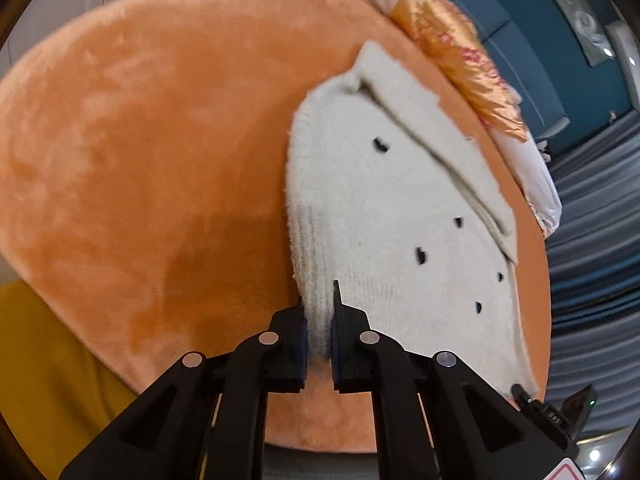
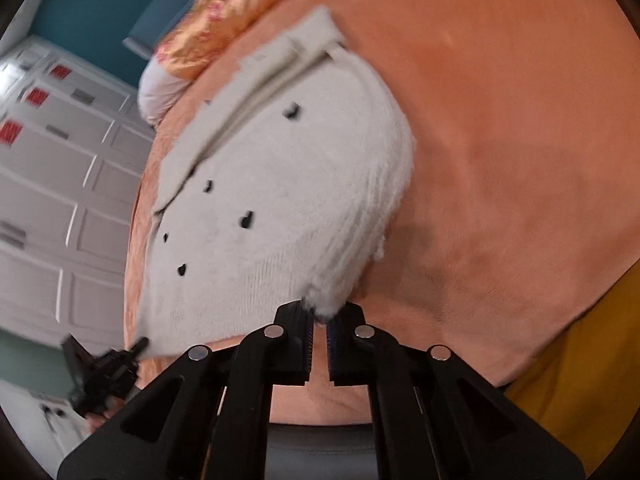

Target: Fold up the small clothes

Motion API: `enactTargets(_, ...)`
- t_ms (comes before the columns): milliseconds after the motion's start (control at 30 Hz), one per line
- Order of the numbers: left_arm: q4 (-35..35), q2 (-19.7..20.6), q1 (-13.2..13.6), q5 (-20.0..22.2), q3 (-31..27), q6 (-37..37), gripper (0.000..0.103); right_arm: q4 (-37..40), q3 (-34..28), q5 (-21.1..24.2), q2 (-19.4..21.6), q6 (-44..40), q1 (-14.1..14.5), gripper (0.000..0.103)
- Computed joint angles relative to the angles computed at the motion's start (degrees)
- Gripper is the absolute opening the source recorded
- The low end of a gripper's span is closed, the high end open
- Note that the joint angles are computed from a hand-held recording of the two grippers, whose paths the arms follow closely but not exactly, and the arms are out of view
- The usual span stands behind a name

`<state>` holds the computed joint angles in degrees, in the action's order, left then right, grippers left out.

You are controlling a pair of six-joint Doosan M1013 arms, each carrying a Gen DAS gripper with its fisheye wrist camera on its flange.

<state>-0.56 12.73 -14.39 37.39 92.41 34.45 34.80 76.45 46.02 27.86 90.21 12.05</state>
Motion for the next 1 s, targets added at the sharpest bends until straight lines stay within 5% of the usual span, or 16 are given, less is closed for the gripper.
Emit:
enactTargets(233,-0.1,-4.6,-2.1,3.9,1.5,6.7,0.005,-8.2,3.2,3.2,-5.0,-4.6,-0.2,0.003)
enactTargets(433,-5.2,-8.7,-5.8,11.9,5.1,13.3,0.005,-15.0,8.5,11.2,-9.7,-9.0,0.1,0.003)
enactTargets(567,-7.4,-11.5,-8.2,17.4,7.2,12.6,0.005,-14.5,12.9,16.6,-13.5,-10.0,-0.9,0.003)
enactTargets(733,-7.3,-14.2,-10.3,19.4,8.7,6.7,0.005,-12.4,15.5,19.0,-16.0,-8.3,-2.0,0.003)
enactTargets(867,-3.4,-13.6,-9.6,19.0,7.3,4.0,0.005,-10.0,15.3,16.5,-16.0,-8.0,-2.4,0.003)
enactTargets(1000,6.0,-13.0,-8.0,10.6,5.5,-2.1,0.005,-5.3,13.4,6.0,-15.5,-11.1,-3.5,0.003)
